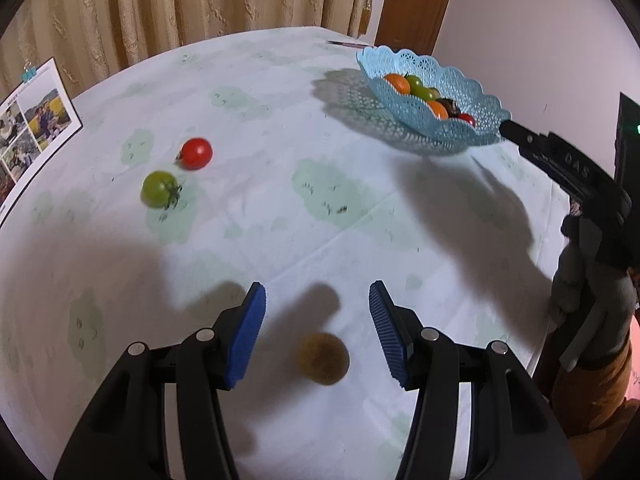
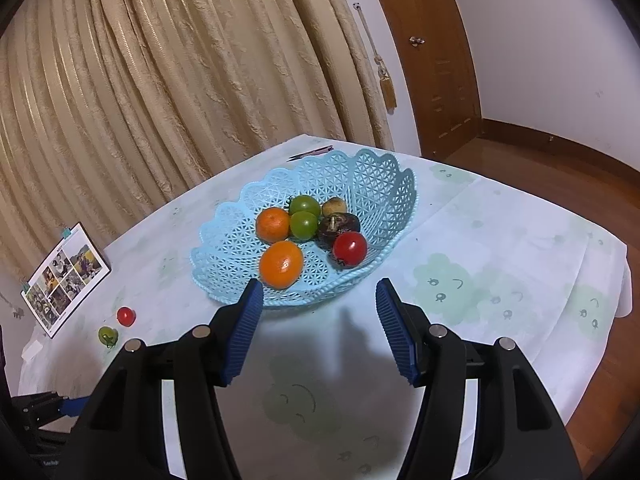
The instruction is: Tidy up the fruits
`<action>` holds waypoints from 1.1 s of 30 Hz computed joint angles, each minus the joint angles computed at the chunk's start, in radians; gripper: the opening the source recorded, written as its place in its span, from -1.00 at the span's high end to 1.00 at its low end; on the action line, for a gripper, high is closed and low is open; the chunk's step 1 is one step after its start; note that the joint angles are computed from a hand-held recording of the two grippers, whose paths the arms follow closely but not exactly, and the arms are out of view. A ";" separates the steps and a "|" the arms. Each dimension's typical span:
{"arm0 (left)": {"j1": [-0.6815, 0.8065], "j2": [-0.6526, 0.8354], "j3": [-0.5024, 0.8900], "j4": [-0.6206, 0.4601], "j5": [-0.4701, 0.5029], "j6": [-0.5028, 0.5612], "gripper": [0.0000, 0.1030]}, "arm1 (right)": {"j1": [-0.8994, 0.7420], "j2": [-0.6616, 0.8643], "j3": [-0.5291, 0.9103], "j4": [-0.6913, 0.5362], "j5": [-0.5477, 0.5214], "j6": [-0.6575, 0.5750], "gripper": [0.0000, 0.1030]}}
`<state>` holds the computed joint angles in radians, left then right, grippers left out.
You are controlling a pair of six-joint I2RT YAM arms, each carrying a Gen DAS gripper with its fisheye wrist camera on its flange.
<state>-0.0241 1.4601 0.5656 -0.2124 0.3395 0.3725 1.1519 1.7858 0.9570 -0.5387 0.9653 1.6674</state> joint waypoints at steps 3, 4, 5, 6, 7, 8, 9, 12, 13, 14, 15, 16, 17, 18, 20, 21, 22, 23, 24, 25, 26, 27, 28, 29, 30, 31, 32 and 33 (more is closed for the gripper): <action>-0.003 -0.006 -0.018 0.004 -0.011 0.007 -0.05 | 0.002 -0.001 -0.001 0.002 0.000 -0.001 -0.18; -0.004 -0.007 -0.022 -0.001 -0.012 0.009 -0.05 | 0.003 -0.001 0.001 -0.002 0.001 0.001 -0.18; -0.004 -0.010 -0.025 -0.008 -0.013 0.012 -0.05 | 0.005 -0.004 -0.001 -0.001 0.002 0.003 -0.18; -0.010 -0.019 -0.035 -0.013 -0.022 0.014 -0.05 | 0.005 -0.007 -0.004 0.008 0.002 -0.001 -0.18; -0.014 -0.021 -0.040 -0.011 -0.029 0.013 -0.05 | 0.005 -0.004 -0.002 0.006 0.004 -0.001 -0.18; -0.016 -0.026 -0.048 -0.008 -0.034 0.016 -0.04 | 0.007 -0.003 0.001 0.001 0.008 0.001 -0.18; -0.014 -0.028 -0.054 -0.002 -0.038 0.019 -0.02 | 0.007 -0.005 0.001 0.000 0.009 0.002 -0.18; -0.014 -0.018 -0.058 0.014 -0.046 0.013 0.21 | 0.007 -0.009 -0.002 0.000 0.008 0.003 -0.18; -0.015 -0.016 -0.057 0.017 -0.047 0.012 0.31 | 0.007 -0.008 -0.001 0.000 0.008 0.004 -0.18; -0.018 -0.015 -0.058 0.021 -0.049 0.011 0.35 | 0.007 -0.008 0.000 -0.001 0.008 0.005 -0.18; -0.019 -0.016 -0.059 0.021 -0.049 0.012 0.37 | 0.009 -0.009 0.001 -0.004 0.010 0.007 -0.18; -0.020 -0.016 -0.056 0.012 -0.045 0.017 0.45 | 0.011 -0.010 0.003 -0.011 0.013 0.010 -0.18; -0.021 -0.018 -0.057 0.011 -0.046 0.022 0.48 | 0.013 -0.010 0.006 -0.019 0.017 0.016 -0.18; -0.025 -0.023 -0.058 0.007 -0.046 0.023 0.48 | 0.014 -0.013 0.002 -0.020 0.019 0.019 -0.18; -0.038 -0.034 -0.059 0.008 -0.046 0.019 0.48 | 0.016 -0.016 0.000 -0.023 0.021 0.026 -0.18; -0.050 -0.041 -0.055 0.010 -0.045 0.010 0.48 | 0.016 -0.018 -0.001 -0.026 0.022 0.029 -0.18; -0.061 -0.044 -0.049 0.012 -0.044 -0.001 0.48 | 0.017 -0.018 -0.001 -0.031 0.023 0.034 -0.18; -0.073 -0.048 -0.040 0.012 -0.042 -0.013 0.48 | 0.017 -0.021 -0.003 -0.032 0.023 0.037 -0.18; -0.094 -0.054 -0.028 0.017 -0.039 -0.030 0.48 | 0.017 -0.023 -0.005 -0.037 0.025 0.044 -0.18; -0.111 -0.059 -0.018 0.023 -0.039 -0.045 0.48 | 0.018 -0.025 -0.006 -0.044 0.027 0.053 -0.18; -0.130 -0.062 -0.007 0.031 -0.039 -0.061 0.48 | 0.019 -0.027 -0.007 -0.052 0.028 0.061 -0.18; -0.155 -0.062 0.011 0.042 -0.040 -0.081 0.48 | 0.019 -0.030 -0.008 -0.058 0.030 0.068 -0.18; -0.175 -0.058 0.026 0.053 -0.043 -0.098 0.47 | 0.020 -0.032 -0.009 -0.064 0.032 0.073 -0.18; -0.202 -0.049 0.048 0.072 -0.049 -0.118 0.48 | 0.021 -0.035 -0.009 -0.070 0.034 0.078 -0.18; -0.223 -0.040 0.064 0.086 -0.058 -0.132 0.48 | 0.022 -0.038 -0.011 -0.077 0.036 0.085 -0.18; -0.243 -0.027 0.083 0.098 -0.069 -0.145 0.48 | 0.022 -0.041 -0.014 -0.080 0.037 0.091 -0.18; -0.266 -0.005 0.112 0.110 -0.080 -0.161 0.48 | 0.022 -0.044 -0.016 -0.085 0.038 0.096 -0.18; -0.281 0.014 0.135 0.119 -0.083 -0.170 0.48 | 0.020 -0.047 -0.020 -0.086 0.039 0.100 -0.18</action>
